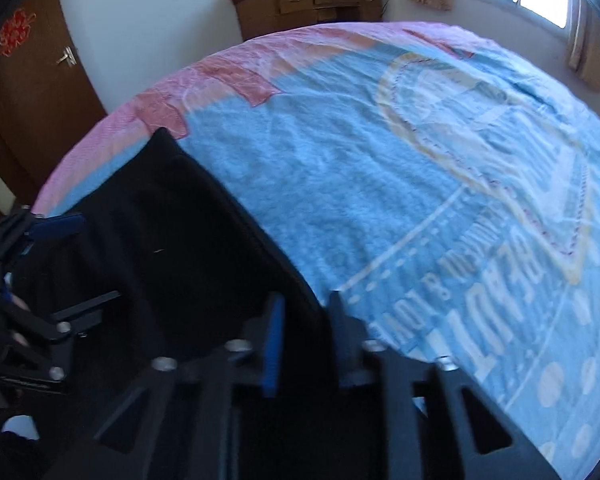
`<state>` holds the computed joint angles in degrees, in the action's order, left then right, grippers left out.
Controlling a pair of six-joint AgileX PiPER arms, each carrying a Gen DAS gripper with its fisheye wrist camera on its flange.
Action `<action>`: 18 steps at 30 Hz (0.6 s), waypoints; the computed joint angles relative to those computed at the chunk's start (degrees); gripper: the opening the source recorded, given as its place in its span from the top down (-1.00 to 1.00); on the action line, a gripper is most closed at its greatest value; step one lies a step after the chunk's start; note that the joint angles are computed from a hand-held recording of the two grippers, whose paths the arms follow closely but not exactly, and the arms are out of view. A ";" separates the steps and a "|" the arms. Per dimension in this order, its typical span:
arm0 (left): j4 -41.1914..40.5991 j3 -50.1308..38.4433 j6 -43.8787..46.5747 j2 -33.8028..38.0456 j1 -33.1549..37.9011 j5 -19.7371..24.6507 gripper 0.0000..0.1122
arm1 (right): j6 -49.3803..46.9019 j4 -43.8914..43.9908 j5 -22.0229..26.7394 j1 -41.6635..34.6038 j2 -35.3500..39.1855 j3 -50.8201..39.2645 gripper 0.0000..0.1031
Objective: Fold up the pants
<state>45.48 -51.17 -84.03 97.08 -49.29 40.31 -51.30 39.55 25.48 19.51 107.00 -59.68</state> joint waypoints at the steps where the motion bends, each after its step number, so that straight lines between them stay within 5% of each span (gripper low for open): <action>1: 0.13 0.59 -0.19 -0.89 0.04 -0.22 -0.75 | 1.44 -1.04 0.33 0.07 -0.31 -0.02 0.86; 6: 2.94 6.04 -4.30 -8.26 -0.51 -0.47 -0.75 | 2.75 -0.36 -0.64 1.49 -7.15 3.93 0.91; 14: 3.87 15.42 -5.11 -25.24 -1.68 -4.90 -0.75 | 0.22 6.37 -0.27 6.80 -28.65 16.44 0.91; 18: 3.37 19.47 -6.34 -33.57 -4.14 -4.95 -0.81 | 10.97 -1.03 -5.91 15.94 -36.72 24.36 0.91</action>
